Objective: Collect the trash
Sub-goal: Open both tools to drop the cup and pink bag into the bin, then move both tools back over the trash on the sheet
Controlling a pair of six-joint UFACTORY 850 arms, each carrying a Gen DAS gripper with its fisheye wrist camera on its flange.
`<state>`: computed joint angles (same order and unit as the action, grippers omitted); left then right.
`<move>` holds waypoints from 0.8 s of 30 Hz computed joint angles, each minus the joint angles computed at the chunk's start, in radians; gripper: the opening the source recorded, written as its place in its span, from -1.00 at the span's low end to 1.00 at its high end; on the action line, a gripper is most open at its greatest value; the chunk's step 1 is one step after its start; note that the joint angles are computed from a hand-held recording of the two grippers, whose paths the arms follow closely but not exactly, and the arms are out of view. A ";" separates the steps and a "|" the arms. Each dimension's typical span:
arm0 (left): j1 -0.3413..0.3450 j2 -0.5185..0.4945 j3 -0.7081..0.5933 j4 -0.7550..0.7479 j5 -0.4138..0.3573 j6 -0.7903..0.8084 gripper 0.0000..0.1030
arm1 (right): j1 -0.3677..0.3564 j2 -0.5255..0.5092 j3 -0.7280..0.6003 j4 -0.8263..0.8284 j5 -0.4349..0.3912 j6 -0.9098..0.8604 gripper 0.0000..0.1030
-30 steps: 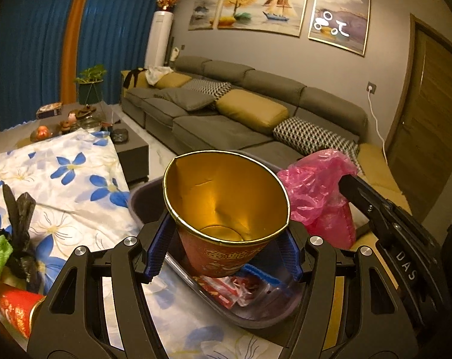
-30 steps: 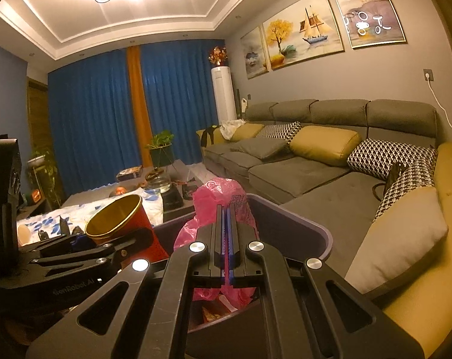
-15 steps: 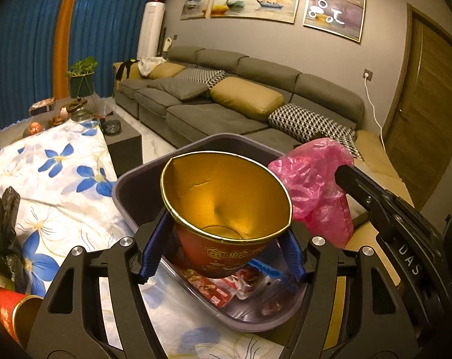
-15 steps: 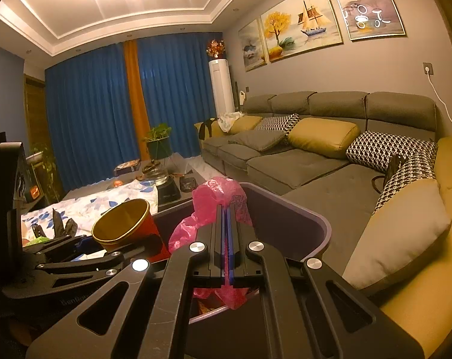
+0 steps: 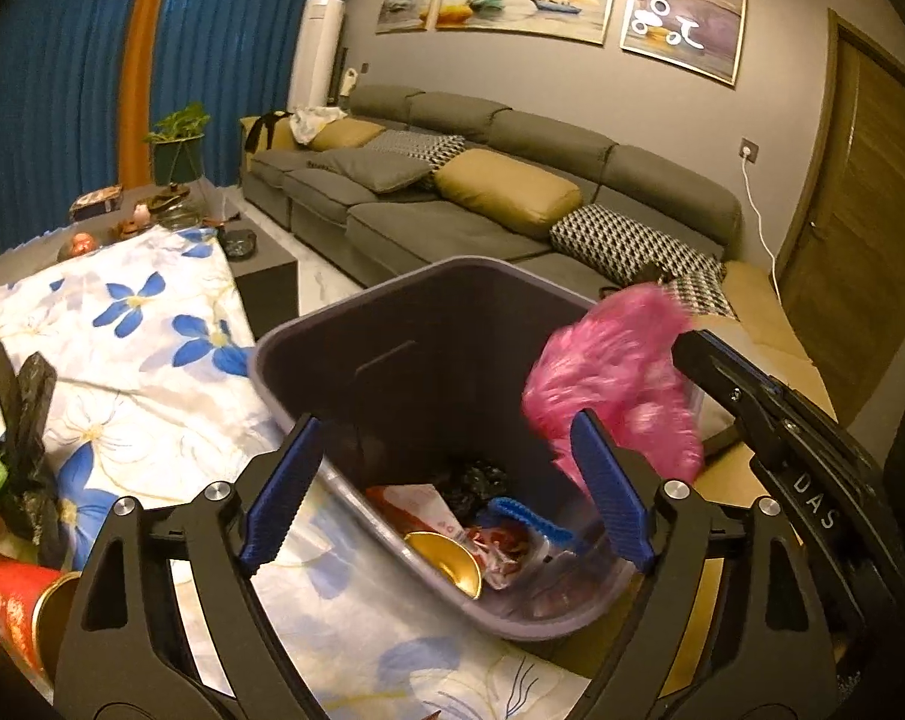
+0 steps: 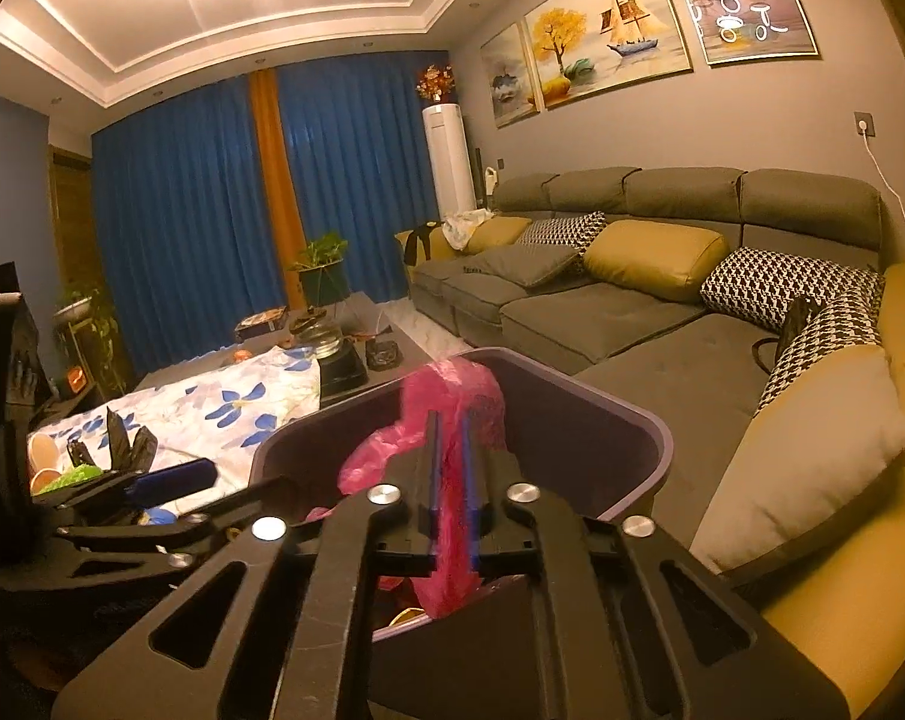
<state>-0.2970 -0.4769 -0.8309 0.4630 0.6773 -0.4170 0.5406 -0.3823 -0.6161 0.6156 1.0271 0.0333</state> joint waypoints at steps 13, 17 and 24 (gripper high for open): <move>0.059 0.163 0.197 -0.245 0.060 0.174 0.71 | 0.066 0.016 0.013 0.084 0.027 -0.024 0.10; 0.095 0.241 0.292 -0.347 0.099 0.236 0.71 | 0.132 0.025 0.019 0.121 0.042 -0.028 0.18; 0.192 0.354 0.432 -0.461 0.117 0.321 0.72 | 0.262 0.004 -0.015 0.147 0.036 -0.062 0.25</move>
<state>-0.1055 -0.1232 -0.3986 0.0016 0.7941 -0.0958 0.8027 -0.3786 -0.6307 0.7622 1.0633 -0.0284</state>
